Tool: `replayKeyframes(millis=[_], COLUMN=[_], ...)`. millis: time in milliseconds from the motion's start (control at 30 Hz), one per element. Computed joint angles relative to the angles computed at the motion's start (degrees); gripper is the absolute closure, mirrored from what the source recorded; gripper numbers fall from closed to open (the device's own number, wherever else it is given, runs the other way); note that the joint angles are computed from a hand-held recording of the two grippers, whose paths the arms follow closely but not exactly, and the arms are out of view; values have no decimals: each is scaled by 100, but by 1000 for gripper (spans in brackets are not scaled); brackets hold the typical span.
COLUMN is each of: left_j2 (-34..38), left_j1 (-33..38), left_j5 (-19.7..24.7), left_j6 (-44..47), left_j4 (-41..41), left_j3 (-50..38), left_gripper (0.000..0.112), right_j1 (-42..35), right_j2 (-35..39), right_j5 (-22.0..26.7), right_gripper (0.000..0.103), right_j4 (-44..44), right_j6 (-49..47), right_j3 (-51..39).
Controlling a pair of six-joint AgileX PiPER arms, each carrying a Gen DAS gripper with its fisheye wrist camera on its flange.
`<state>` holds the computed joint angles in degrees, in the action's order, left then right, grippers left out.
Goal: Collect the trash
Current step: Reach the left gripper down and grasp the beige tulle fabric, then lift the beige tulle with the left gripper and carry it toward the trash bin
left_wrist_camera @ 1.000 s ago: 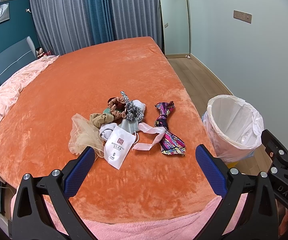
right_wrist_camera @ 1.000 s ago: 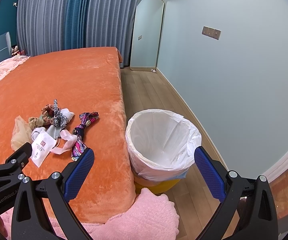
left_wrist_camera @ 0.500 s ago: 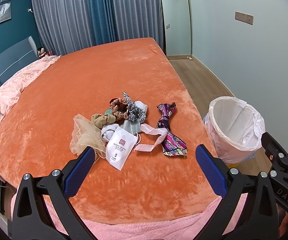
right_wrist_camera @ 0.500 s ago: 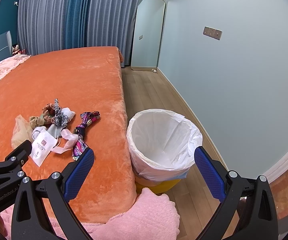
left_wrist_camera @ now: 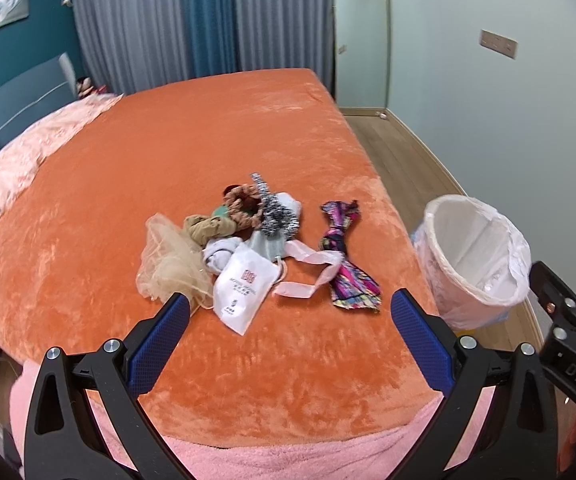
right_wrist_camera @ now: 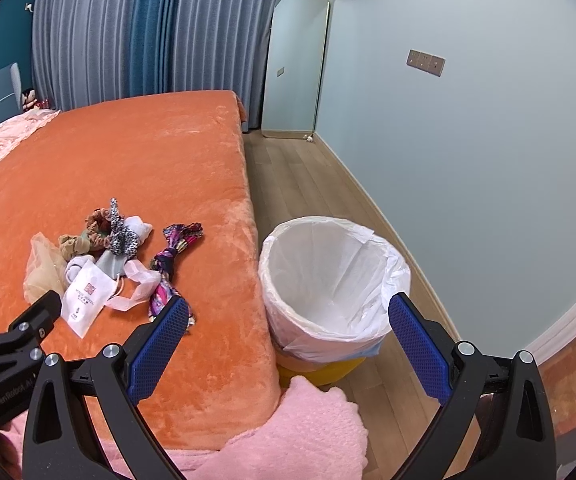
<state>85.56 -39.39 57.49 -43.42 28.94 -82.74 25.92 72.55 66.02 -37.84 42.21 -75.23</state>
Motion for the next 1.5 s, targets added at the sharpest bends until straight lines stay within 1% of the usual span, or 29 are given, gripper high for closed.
replayKeyframes(millis=[167,233,267,333,367,400,433,500,567,600,700,900,1033,1100,1167,1200,1233,1267,1300,1333,1367,1400,1433,1467,1500], left_j2=[-43,-21,-31,-39,-3,31,65,158,273,375,654,1503,2004,2213,2390,2506,2608,2654,2723,2764,2780,2794,2808,2818,2813], left_j1=[441,593,683,910,1044,1305,1458,1739,2062,2327,2780,3374,3650,3776,3873,3929,3964,3983,4016,4024,4031,4049,4062,4060,4063], left_j5=[-215,-281,-373,-556,-586,-721,-775,-872,-1016,-1140,-1283,-1288,-1148,-1128,-1078,-1005,-933,-914,-879,-855,-854,-848,-823,-796,-769], left_j6=[265,332,314,464,600,927,1111,1286,1452,1573,1722,2393,2810,2901,3009,3132,3217,3299,3448,3524,3582,3689,3788,3842,3882], left_j4=[-276,-214,-139,-254,-377,-708,-871,-990,-1168,-1345,-1577,-2012,-2545,-2745,-2942,-3091,-3190,-3274,-3412,-3467,-3507,-3582,-3648,-3696,-3718], left_j3=[173,216,277,360,346,367,372,398,414,415,334,-236,-659,-812,-935,-1031,-1113,-1133,-1178,-1199,-1197,-1194,-1204,-1217,-1226], left_gripper=[16,16,16,16,16,16,16,16,16,16,16,16,17,18,28,31,39,48,51,57,64,70,80,89,92], right_j1=[264,307,332,417,445,468,479,429,384,348,235,90,117,121,83,51,9,-15,-55,-98,-162,-201,-239,-263,-273], right_j2=[278,414,494,650,691,775,852,1113,1430,1615,2158,3176,3739,3996,4226,4304,4400,4437,4498,4533,4567,4608,4620,4616,4610], right_j5=[12,-58,-126,-297,-397,-529,-617,-912,-993,-1055,-1135,-1331,-1354,-1313,-1243,-1254,-1246,-1222,-1205,-1223,-1241,-1217,-1206,-1233,-1246], right_gripper=[7,7,7,7,7,7,7,7,7,7,7,8,10,14,24,26,32,40,45,55,61,71,79,83,87], right_j4=[-197,-228,-241,-388,-442,-498,-517,-392,-294,-251,21,755,902,988,1169,1276,1412,1474,1593,1725,1935,2050,2171,2245,2273], right_j6=[149,207,255,451,519,602,647,581,487,457,297,-103,-243,-367,-494,-545,-599,-611,-658,-724,-821,-871,-937,-972,-985], right_j3=[-147,-209,-253,-300,-293,-292,-310,-409,-609,-722,-1114,-1700,-2048,-2242,-2437,-2489,-2558,-2575,-2617,-2635,-2654,-2693,-2711,-2708,-2717])
